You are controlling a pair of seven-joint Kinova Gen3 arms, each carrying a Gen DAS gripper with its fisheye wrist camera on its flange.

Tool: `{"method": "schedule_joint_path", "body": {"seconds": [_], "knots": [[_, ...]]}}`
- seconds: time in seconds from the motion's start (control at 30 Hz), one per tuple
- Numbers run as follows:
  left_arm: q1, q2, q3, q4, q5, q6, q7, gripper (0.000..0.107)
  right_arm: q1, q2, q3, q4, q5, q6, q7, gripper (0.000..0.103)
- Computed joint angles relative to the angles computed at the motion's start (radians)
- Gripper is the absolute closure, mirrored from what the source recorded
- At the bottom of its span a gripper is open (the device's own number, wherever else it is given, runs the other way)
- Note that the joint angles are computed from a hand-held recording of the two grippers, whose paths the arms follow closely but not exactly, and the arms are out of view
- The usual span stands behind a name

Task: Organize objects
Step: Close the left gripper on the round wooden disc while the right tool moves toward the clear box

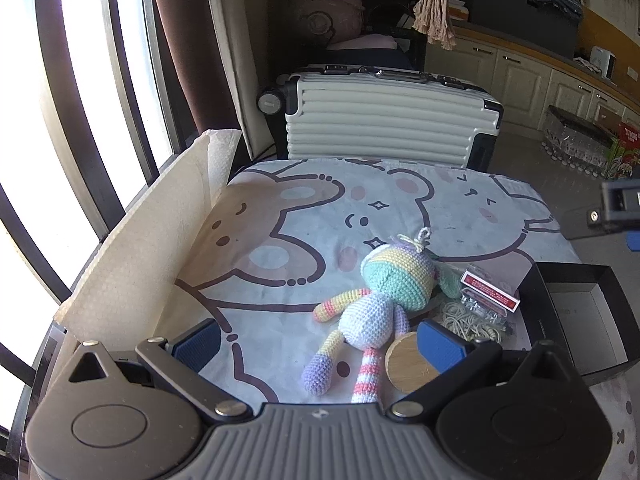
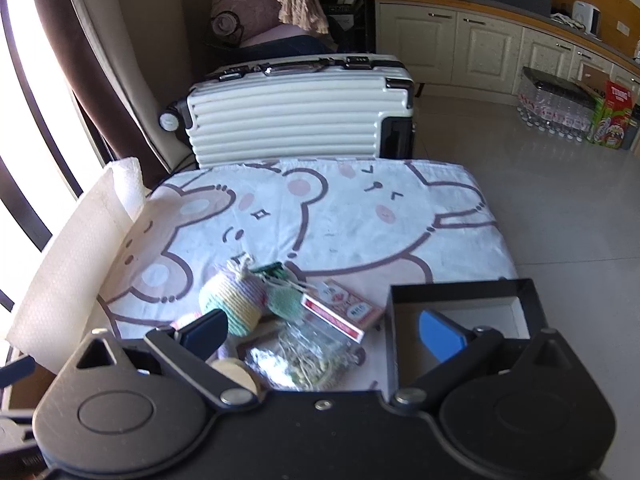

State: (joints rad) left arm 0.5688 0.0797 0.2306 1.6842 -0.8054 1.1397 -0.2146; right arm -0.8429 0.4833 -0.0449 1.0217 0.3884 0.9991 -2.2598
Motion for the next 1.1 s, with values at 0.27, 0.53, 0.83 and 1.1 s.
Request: {"method": "schedule_joint_path", "body": {"seconds": [0.27, 0.53, 0.83, 1.1], "knots": [[-0.032, 0.029, -0.023, -0.035, 0.008, -0.040, -0.070, 0.007, 0.043, 0.094, 0.001, -0.125, -0.091, -0.008, 0.019, 0.000], [-0.083, 0.087, -0.081, -0.105, 0.173, -0.132, -0.152, 0.007, 0.118, 0.160, 0.002, -0.140, -0.194, -0.064, -0.008, 0.016], [-0.100, 0.156, -0.114, -0.098, 0.325, -0.247, -0.215, 0.021, 0.212, 0.249, -0.014, -0.188, -0.323, -0.036, -0.018, 0.030], [-0.032, 0.219, -0.146, -0.106, 0.251, -0.284, -0.297, 0.024, 0.244, 0.314, -0.028, -0.270, -0.415, 0.036, -0.074, 0.030]]}}
